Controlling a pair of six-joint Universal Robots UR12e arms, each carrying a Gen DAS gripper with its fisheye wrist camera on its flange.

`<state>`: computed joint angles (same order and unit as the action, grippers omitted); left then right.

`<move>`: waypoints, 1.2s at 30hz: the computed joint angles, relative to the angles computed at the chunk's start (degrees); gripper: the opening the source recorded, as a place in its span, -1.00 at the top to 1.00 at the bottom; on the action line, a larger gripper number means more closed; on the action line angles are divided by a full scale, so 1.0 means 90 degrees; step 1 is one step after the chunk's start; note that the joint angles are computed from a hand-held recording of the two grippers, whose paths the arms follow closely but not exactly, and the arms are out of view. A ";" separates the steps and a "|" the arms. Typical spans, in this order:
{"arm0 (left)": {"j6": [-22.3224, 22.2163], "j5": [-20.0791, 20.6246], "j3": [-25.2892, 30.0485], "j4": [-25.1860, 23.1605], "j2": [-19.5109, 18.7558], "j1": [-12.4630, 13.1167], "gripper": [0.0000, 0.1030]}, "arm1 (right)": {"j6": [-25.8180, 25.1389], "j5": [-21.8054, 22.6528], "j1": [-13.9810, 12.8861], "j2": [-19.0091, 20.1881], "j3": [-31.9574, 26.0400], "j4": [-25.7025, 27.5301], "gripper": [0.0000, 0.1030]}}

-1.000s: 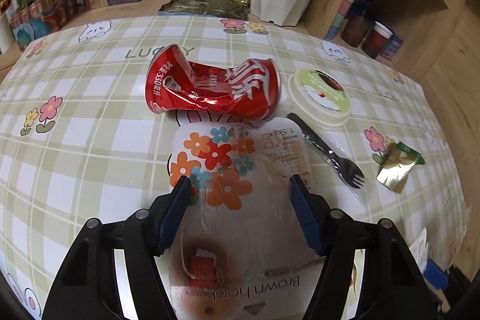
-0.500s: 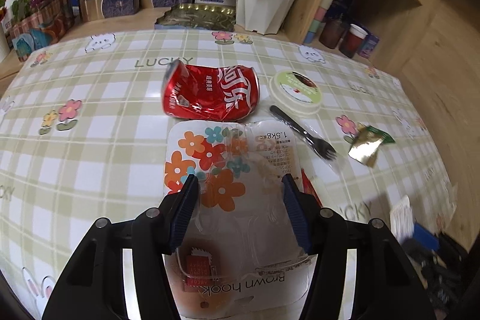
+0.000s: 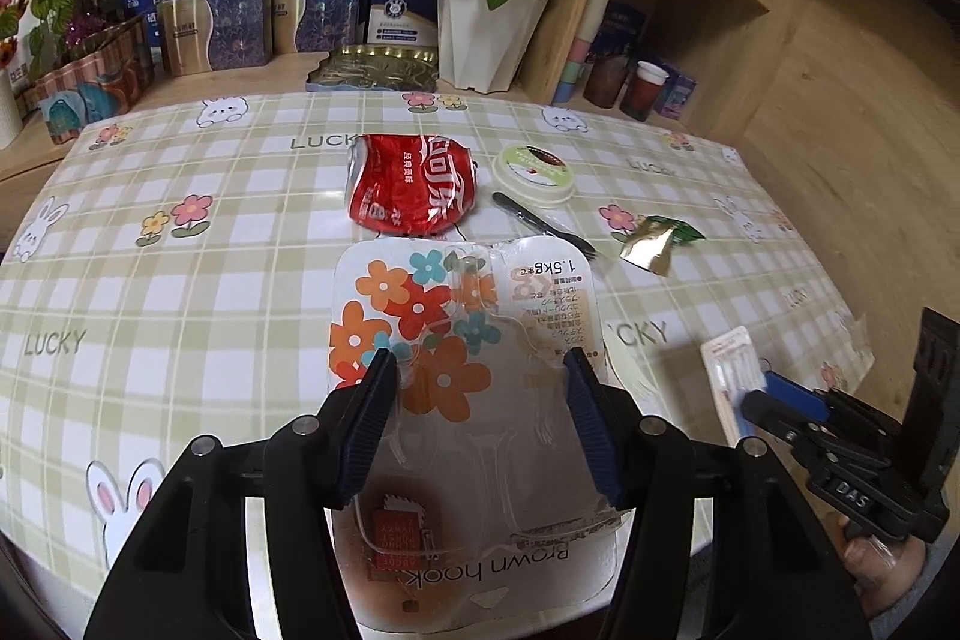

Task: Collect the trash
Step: 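Carry the pen card and packaging over the brown bin with both tools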

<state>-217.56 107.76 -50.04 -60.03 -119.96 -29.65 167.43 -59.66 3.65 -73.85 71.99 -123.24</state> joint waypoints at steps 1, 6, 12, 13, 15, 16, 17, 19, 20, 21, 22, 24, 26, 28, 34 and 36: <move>-0.0015 0.0014 -0.0068 0.0040 0.0052 -0.0021 -0.08 | -0.0023 0.0009 0.0006 -0.0034 0.0034 0.0011 0.29; -0.0069 0.0198 -0.0440 0.0252 0.0325 -0.0159 -0.08 | -0.0170 0.0061 0.0034 -0.0227 0.0229 0.0040 0.29; -0.0195 0.0357 -0.0844 0.0425 0.0630 -0.0317 -0.08 | -0.0414 0.0106 0.0067 -0.0444 0.0432 0.0165 0.29; -0.0205 0.0384 -0.0887 0.0446 0.0662 -0.0336 -0.08 | -0.0456 0.0121 0.0072 -0.0485 0.0473 0.0192 0.29; -0.0224 0.0449 -0.1029 0.0503 0.0771 -0.0398 -0.08 | -0.0553 0.0140 0.0082 -0.0559 0.0549 0.0245 0.29; -0.0228 0.0470 -0.1071 0.0515 0.0803 -0.0418 -0.08 | -0.0605 0.0149 0.0088 -0.0602 0.0596 0.0276 0.29; -0.0236 0.0502 -0.1146 0.0543 0.0859 -0.0448 -0.08 | -0.0643 0.0157 0.0090 -0.0627 0.0624 0.0308 0.29; -0.0267 0.0548 -0.1260 0.0581 0.0940 -0.0496 -0.08 | -0.0746 0.0193 0.0102 -0.0699 0.0699 0.0435 0.29; -0.0302 0.0572 -0.1338 0.0611 0.0994 -0.0527 -0.08 | -0.0796 0.0203 0.0107 -0.0723 0.0725 0.0499 0.29; -0.0334 0.0598 -0.1404 0.0631 0.1039 -0.0554 -0.08 | -0.0873 0.0209 0.0119 -0.0770 0.0777 0.0572 0.29; -0.0382 0.0633 -0.1487 0.0655 0.1096 -0.0587 -0.08 | -0.0936 0.0208 0.0131 -0.0804 0.0817 0.0622 0.29; -0.0461 0.0686 -0.1602 0.0688 0.1170 -0.0643 -0.09 | -0.1103 0.0203 0.0161 -0.0881 0.0906 0.0748 0.29; -0.0553 0.0768 -0.1750 0.0735 0.1266 -0.0703 -0.08 | -0.1264 0.0189 0.0185 -0.0951 0.0994 0.0856 0.29; -0.0626 0.0851 -0.1879 0.0773 0.1347 -0.0757 -0.08 | -0.1428 0.0171 0.0213 -0.1030 0.1098 0.0985 0.29; -0.0764 0.1085 -0.2144 0.0812 0.1486 -0.0901 -0.08 | -0.1803 0.0100 0.0311 -0.1166 0.1364 0.1441 0.29; -0.0845 0.1144 -0.2225 0.0825 0.1520 -0.0933 -0.08 | -0.1956 0.0003 0.0351 -0.1171 0.1401 0.1555 0.29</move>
